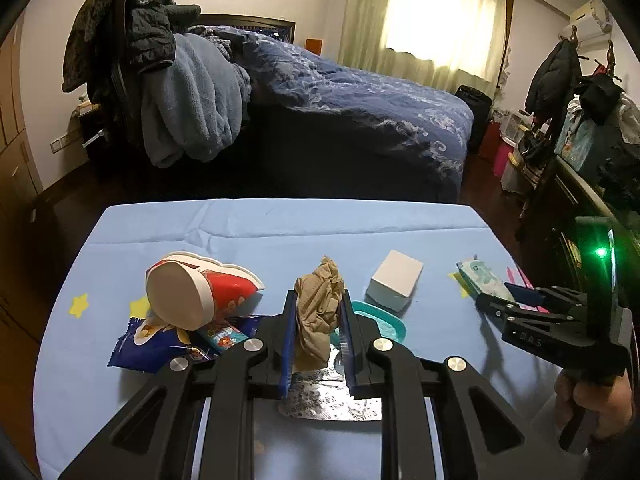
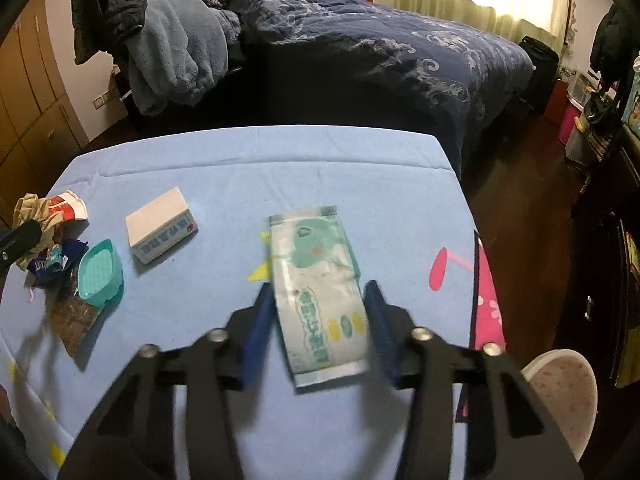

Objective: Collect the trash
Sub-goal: 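Lift the tan paper with the left tool while the right tool grasps the wet-wipe pack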

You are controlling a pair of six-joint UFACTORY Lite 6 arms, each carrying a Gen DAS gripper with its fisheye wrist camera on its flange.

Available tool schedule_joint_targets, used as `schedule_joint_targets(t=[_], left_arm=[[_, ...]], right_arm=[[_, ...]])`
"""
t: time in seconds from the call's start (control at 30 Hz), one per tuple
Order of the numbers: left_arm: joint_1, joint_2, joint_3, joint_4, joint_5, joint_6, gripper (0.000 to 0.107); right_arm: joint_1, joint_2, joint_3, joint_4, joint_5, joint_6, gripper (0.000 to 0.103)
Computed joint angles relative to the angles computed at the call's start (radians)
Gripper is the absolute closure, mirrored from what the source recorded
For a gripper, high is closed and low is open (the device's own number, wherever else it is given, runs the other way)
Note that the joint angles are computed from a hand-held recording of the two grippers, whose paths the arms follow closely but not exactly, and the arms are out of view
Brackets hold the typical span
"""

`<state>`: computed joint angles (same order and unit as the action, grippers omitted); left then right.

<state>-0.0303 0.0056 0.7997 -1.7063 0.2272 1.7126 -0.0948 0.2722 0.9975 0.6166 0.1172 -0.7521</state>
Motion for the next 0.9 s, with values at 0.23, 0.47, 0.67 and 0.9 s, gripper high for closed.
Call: schedule_joint_targets(t=[0.23,0.47,0.67,0.9], left_arm=[[0.015,-0.086,-0.057,0.067,0.018,-0.080,0.087],[0.034,-0.283,-0.185,0.253,0.036,-0.275,0.087],[0.055,-0.508,-0.317,0.562,0.043,-0.597,0.086],[0.149,-0.792,-0.453,0.856,0.157,-0.889,0.086]], right_arm=[[0.006,-0.114,-0.109,0.215,-0.002,-0.220,0.060],[-0.009,-0.414,-0.331,0.324,0.069,-0.336,0.060],[-0.096,-0.721,-0.518,0.281,0.213,-0.295,0.060],[-0.270,-1.033,-0.642,0.212,0.457,-0.258,0.060]])
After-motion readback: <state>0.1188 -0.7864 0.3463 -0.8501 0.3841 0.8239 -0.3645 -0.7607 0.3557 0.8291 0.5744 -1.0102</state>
